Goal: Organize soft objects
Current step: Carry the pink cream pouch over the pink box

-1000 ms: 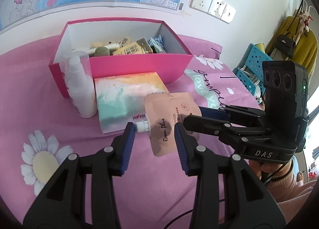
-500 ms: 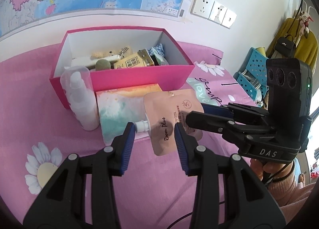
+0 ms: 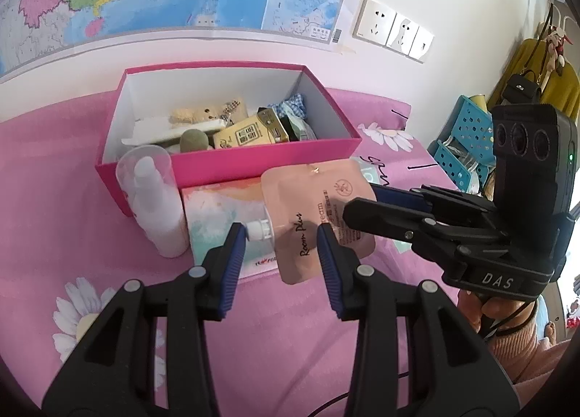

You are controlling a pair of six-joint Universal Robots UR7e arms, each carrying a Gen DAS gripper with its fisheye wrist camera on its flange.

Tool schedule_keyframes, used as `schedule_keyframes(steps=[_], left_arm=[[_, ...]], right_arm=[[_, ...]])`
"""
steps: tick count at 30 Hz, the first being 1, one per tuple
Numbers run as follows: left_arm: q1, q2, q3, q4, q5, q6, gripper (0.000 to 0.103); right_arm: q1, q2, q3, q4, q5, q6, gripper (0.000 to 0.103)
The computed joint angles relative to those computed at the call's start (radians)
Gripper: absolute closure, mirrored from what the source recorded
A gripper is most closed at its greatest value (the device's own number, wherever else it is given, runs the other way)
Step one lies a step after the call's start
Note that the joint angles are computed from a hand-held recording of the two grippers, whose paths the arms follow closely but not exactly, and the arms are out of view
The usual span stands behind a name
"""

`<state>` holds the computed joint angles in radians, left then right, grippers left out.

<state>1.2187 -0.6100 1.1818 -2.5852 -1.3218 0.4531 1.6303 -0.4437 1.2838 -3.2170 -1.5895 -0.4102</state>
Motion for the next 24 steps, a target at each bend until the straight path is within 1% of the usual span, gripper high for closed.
schedule_keyframes(steps=[10, 24], left_arm=[[-0.003, 0.019, -0.038, 0.005, -0.001, 0.016, 0.061], [-0.006, 0.061, -0.134, 0.061, -0.009, 0.000, 0.061]], right_arm=[[0.000, 0.007, -0.026, 0.004, 0.003, -0.006, 0.077], [0.006, 0.018, -0.080, 0.008, 0.015, -0.021, 0.077]])
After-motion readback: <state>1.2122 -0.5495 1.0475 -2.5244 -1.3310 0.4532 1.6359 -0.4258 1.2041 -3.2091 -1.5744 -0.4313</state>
